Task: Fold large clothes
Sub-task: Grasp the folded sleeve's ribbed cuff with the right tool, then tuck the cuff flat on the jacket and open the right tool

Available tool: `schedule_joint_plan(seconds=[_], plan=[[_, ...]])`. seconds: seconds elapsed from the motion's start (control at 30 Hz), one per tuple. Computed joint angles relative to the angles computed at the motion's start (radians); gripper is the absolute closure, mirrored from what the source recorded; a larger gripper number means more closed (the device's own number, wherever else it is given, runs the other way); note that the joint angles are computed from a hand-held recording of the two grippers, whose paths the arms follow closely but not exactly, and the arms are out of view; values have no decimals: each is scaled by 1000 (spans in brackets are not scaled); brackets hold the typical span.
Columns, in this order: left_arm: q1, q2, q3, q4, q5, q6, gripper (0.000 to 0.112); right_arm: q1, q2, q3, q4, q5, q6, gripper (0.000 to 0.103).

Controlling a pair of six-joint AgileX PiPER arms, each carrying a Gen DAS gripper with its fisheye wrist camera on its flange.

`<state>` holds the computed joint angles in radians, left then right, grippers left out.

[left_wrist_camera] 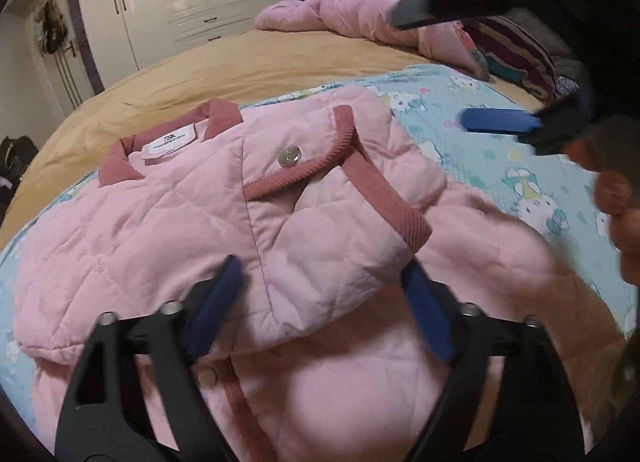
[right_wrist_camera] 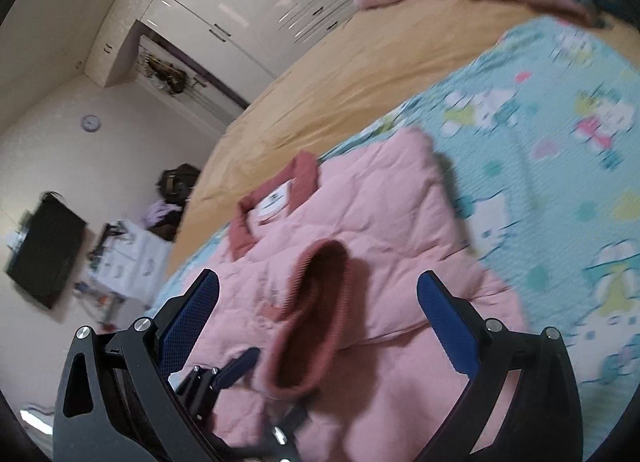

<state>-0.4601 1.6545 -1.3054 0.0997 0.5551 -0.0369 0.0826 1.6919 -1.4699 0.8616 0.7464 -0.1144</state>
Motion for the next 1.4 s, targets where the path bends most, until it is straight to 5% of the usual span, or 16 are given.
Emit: schedule_joint_plan(seconds=[0.17,0.37,0.63,0.7,0.77,0.87,1.0,1.2,1.4], plan=[[59,-106,52,-188,41,174,22,35,94,-99,17,53,-13,5],[276,-204,69,-308,54,276,19,64,162,-159,45,54,-17,28],[552,-109,-68,-343,99,235,19,85,205,-165,-23,17,12,57],[593,-78,-104,-363,118,224,19,92,203,-162,-5,7,-49,83],[641,-52,-132,-423,141,243,19,103,192,-163,-9,-17,-97,92],[681,-20,-171,-456,156,233,19,122,170,-196,-49,-56,-119,96],[690,22,-228,-451,165,209,19,183,174,-355,-300,-65,-27,96],[667,94,-319,-440,200,190,19,214,316,-680,-580,54,123,96],[632,160,-373,-422,226,179,19,206,349,-668,-666,65,192,96]])
